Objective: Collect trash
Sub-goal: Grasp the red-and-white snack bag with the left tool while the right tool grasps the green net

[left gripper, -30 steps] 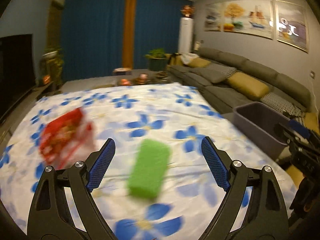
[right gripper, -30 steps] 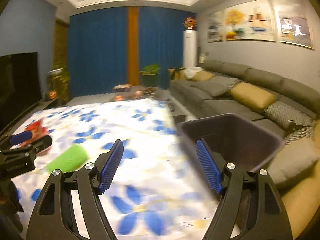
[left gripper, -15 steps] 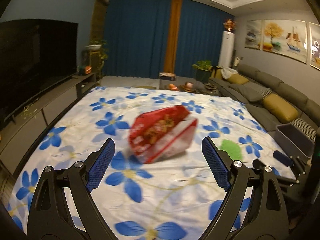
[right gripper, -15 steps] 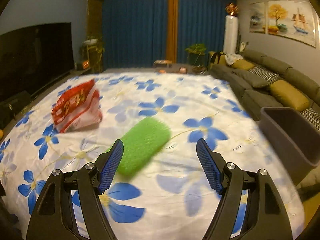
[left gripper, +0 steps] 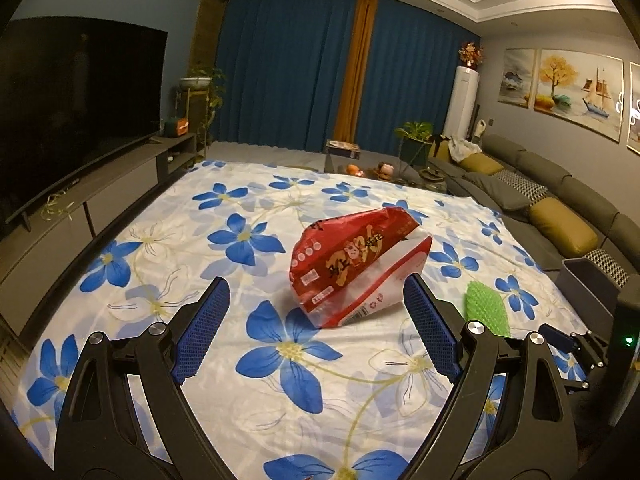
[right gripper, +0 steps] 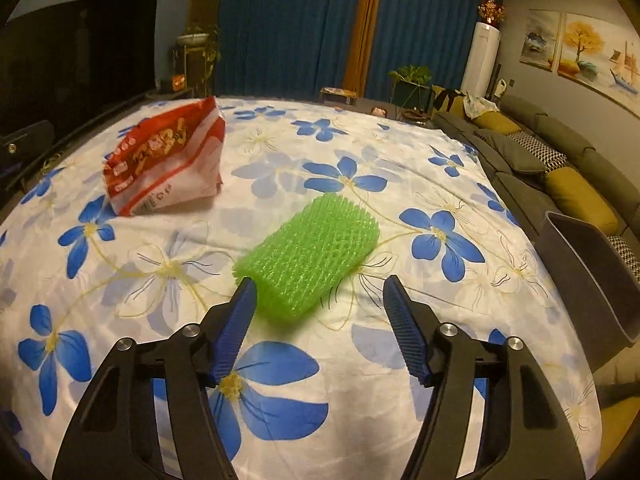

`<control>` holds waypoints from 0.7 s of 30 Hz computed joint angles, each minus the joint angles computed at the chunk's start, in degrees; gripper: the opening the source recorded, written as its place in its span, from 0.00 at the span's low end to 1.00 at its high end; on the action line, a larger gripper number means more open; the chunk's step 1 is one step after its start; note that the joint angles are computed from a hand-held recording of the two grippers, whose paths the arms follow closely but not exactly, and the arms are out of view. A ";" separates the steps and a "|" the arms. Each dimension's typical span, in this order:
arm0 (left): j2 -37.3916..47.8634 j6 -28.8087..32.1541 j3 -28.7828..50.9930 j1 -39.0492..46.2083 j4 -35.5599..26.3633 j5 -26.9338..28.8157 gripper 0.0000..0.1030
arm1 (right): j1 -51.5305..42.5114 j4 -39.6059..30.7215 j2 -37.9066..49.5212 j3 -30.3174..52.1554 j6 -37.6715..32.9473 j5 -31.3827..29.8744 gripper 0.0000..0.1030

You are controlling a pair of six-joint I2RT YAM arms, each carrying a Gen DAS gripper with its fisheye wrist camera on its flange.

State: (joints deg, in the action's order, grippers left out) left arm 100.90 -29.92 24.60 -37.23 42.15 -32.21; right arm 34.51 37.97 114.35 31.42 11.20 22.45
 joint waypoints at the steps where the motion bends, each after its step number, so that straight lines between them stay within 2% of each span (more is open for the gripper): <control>1: 0.38 0.08 0.30 0.21 0.01 0.43 0.84 | -0.24 -0.62 0.46 0.77 -0.09 -0.12 0.55; 5: 2.30 0.80 2.08 1.31 0.10 2.42 0.84 | -1.80 -3.46 2.20 4.27 -0.26 -1.51 0.35; 6: 2.86 1.22 2.60 1.65 0.11 3.03 0.84 | -2.12 -3.61 2.46 4.64 -0.34 -1.89 0.33; 8: 4.35 2.23 3.80 2.40 0.30 4.10 0.84 | -2.89 -4.16 3.01 5.61 -0.52 -3.09 0.16; 10: 5.99 3.03 5.09 3.68 0.72 5.89 0.84 | -3.65 -4.03 3.21 5.80 -0.45 -4.28 0.12; 11: 6.52 3.22 5.49 4.32 0.87 6.64 0.84 | -4.08 -3.31 3.12 5.43 -0.34 -4.92 0.07; 17: 10.78 5.27 8.44 9.30 3.03 12.65 0.84 | -5.31 1.99 1.93 2.08 0.27 -5.76 0.03; 21: 13.32 6.56 11.15 12.05 2.07 17.03 0.81 | -5.94 4.10 0.74 0.10 0.39 -5.97 0.03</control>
